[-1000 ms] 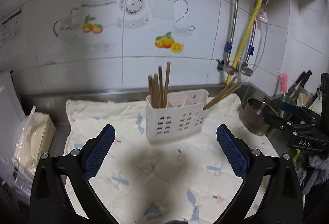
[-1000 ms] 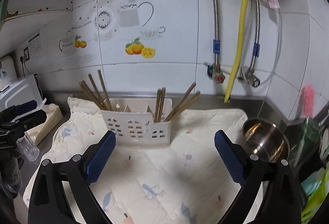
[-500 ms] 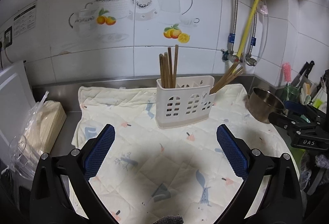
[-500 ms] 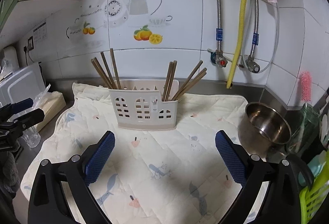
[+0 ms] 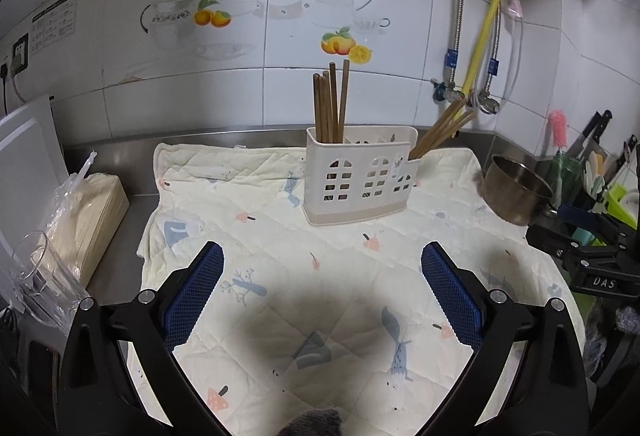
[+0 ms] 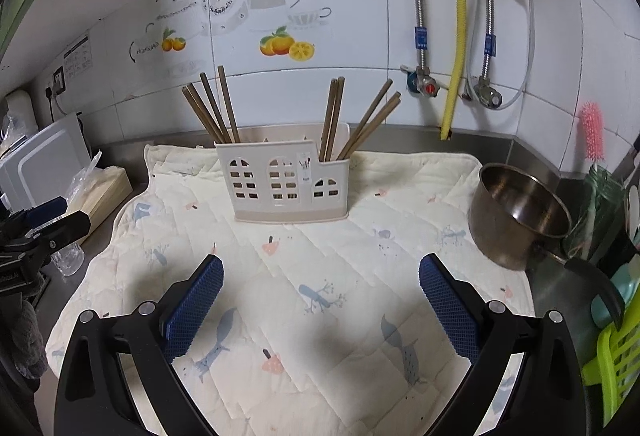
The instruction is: Organize utensils
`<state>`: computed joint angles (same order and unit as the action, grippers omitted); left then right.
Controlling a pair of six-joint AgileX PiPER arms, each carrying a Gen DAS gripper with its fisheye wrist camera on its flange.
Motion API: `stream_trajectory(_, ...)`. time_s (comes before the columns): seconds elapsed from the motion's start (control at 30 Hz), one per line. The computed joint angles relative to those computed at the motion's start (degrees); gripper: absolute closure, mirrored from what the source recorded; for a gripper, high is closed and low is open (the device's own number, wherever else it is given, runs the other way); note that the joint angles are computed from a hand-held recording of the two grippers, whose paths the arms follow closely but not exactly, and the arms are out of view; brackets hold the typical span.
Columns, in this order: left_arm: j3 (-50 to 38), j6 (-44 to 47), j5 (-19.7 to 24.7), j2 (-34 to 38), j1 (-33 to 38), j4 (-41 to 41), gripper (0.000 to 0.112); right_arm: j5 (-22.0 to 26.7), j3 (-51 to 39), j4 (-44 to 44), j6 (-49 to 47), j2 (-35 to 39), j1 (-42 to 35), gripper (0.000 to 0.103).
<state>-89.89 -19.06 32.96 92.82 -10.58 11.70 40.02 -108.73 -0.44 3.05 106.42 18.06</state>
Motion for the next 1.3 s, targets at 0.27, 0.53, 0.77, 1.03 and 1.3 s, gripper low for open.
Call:
stream_trajectory(0.27,0.7,-0.5,0.3,-0.1,-0.6,0.9,0.014,-0.1,1.1,-0.2,0.5,-0.4,0.0,0.008)
stream_trajectory(0.53,1.0,-0.4,0.5,0.2,-0.4,0.8,0.014,-0.1,1.5,-0.5,0.7,-0.5,0.3,0.008)
stream_trajectory(0.77,1.6,-0.4,0.1,0.1,-0.3,0.6,0.014,0.2,1.2,-0.9,1.1,-0.1,0.6,0.008)
stream_trajectory(1.03,1.7,-0.4,0.0,0.2,-0.3,0.3,0.014,0.3,1.4,-1.2,1.1,0.2,1.4,0.008)
stream_trajectory(1.3,2.0,-0.1,0.2,0.3,-0.3,0.1,0.014,0.2,1.5,-1.1,1.2,0.3,1.4,0.008)
